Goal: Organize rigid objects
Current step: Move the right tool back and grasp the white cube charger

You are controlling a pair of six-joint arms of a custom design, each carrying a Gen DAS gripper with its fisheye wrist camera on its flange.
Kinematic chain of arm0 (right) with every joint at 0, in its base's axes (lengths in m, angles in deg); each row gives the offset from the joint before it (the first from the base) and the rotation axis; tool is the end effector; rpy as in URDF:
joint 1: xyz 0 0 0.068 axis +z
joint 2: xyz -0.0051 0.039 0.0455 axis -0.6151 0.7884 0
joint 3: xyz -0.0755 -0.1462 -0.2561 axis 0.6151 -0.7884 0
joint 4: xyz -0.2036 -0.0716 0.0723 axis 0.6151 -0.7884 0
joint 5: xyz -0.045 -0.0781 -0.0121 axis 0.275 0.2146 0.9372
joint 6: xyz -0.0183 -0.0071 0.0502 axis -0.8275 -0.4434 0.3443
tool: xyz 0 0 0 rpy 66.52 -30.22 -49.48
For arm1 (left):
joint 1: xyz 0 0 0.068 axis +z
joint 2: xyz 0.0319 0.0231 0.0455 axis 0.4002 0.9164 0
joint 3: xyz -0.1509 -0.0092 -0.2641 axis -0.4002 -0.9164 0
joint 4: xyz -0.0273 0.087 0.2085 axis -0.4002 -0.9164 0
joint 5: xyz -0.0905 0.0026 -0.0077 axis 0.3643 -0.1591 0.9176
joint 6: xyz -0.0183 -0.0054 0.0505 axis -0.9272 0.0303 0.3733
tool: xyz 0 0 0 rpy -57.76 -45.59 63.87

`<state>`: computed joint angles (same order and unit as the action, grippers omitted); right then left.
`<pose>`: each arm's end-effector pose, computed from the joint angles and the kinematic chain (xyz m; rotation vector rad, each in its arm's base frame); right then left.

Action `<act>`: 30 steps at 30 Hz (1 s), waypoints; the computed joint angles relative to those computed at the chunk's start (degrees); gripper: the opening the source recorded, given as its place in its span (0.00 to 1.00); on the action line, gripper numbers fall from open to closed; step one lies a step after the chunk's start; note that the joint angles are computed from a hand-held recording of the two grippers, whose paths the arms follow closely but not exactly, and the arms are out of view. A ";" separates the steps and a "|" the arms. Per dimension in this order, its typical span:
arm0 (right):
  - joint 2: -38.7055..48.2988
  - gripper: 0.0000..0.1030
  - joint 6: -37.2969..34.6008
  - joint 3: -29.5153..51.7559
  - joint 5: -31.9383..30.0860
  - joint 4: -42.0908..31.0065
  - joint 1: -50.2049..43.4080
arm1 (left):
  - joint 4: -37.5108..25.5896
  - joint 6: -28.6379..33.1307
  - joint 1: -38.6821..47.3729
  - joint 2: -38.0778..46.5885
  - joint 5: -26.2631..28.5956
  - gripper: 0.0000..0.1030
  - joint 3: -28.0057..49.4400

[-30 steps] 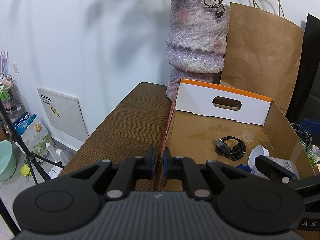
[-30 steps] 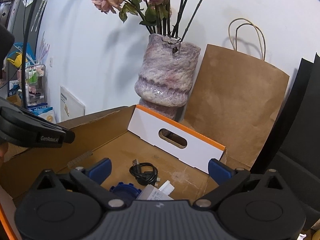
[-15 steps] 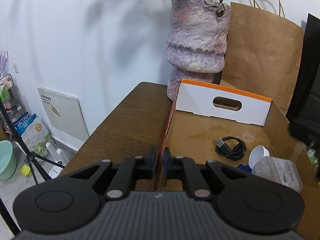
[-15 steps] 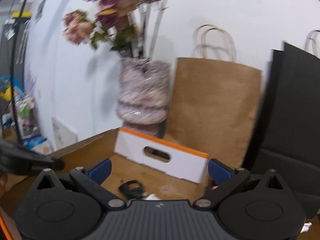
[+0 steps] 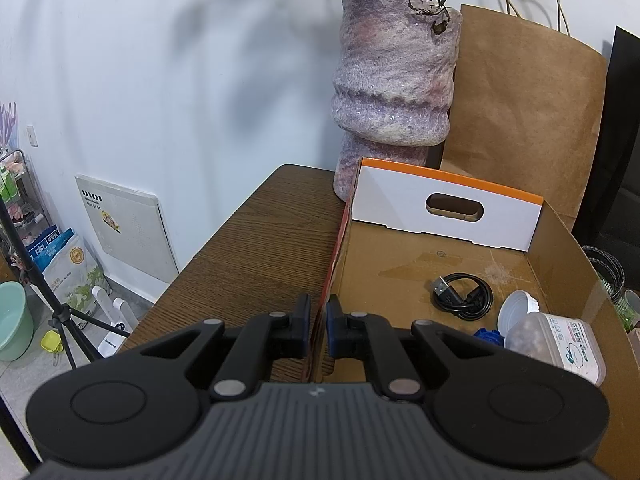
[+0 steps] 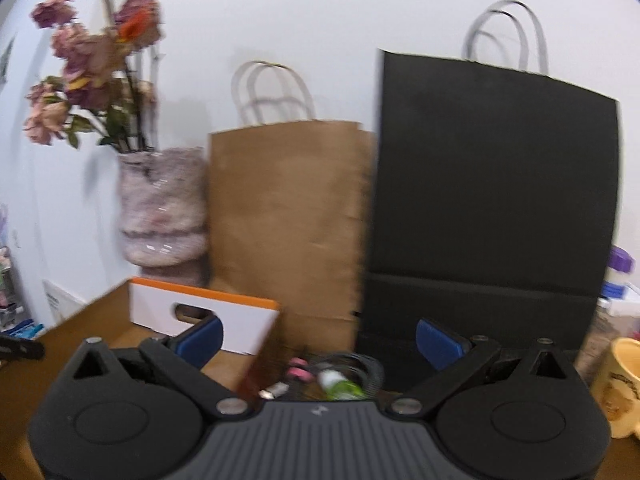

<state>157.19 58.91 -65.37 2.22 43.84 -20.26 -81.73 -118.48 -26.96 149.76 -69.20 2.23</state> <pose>0.2498 0.0842 0.1800 -0.4095 1.8692 0.3000 0.1445 -0.1331 0.1727 -0.5413 2.1881 0.2087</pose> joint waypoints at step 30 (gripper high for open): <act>11.87 0.76 -5.19 -1.27 3.40 -3.27 -2.71 | -0.06 -0.01 0.01 0.04 -0.08 0.09 0.02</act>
<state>169.06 53.72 -66.63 5.62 40.57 -22.97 -81.79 -118.49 -26.95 149.81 -69.28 2.24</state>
